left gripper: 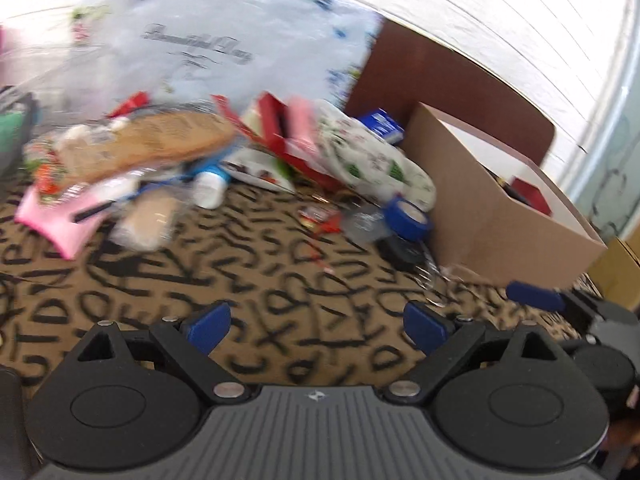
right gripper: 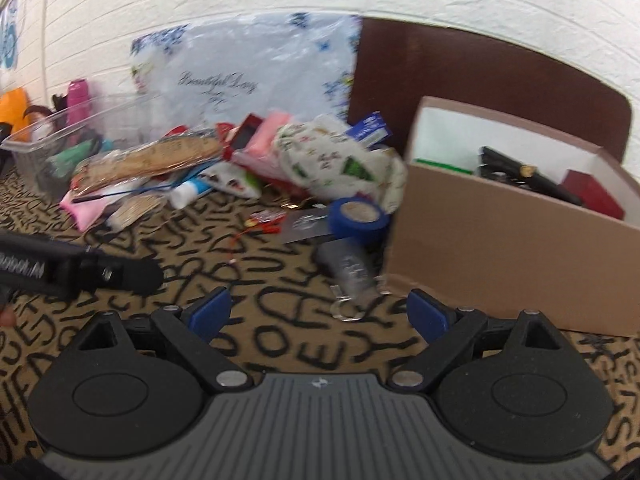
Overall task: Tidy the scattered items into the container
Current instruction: 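Move both tools back to the rug toward the blue fly swatter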
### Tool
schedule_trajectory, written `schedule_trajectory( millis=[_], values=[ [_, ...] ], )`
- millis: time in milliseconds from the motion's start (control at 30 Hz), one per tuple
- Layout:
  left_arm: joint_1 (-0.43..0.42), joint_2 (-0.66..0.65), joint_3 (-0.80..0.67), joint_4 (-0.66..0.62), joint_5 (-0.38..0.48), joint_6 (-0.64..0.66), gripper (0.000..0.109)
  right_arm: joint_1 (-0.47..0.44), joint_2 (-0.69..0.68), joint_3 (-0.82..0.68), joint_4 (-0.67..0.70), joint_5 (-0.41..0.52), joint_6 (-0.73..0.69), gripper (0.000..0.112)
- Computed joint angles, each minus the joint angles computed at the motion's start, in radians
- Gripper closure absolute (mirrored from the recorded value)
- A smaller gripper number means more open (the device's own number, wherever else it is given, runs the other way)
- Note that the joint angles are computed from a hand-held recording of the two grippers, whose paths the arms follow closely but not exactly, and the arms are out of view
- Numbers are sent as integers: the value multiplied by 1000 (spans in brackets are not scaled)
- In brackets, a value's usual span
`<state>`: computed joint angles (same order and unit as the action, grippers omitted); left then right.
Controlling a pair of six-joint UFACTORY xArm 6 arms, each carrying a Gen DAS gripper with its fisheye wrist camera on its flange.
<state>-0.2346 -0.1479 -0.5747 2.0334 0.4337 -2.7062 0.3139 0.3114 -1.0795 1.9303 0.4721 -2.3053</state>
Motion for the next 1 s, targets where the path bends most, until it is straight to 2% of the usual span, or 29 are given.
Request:
schedule_trajectory(
  millis=[333, 467, 567, 667, 767, 867, 900, 933, 1000],
  values=[
    [93, -148, 113, -123, 150, 160, 12, 62, 14, -18, -56, 5, 44, 20],
    [163, -167, 133, -93, 143, 136, 12, 77, 31, -27, -77, -11, 67, 20],
    [217, -126, 106, -58, 103, 125, 17, 83, 41, -32, -92, -20, 91, 20],
    [263, -67, 64, 18, 49, 66, 33, 87, 44, -31, -98, -19, 99, 20],
    [291, -15, 31, 50, 11, 41, 53, 87, 44, -28, -98, -22, 100, 20],
    [309, 21, 5, 70, -23, 31, 68, 85, 47, -31, -100, -27, 111, 20],
    [311, 24, 3, 69, -28, 33, 81, 84, 49, -33, -104, -28, 117, 20],
    [311, 21, 3, 80, -31, 25, 88, 83, 50, -33, -108, -27, 125, 20],
    [303, 6, 10, 105, -34, 7, 93, 82, 54, -35, -112, -28, 134, 20]
  ],
)
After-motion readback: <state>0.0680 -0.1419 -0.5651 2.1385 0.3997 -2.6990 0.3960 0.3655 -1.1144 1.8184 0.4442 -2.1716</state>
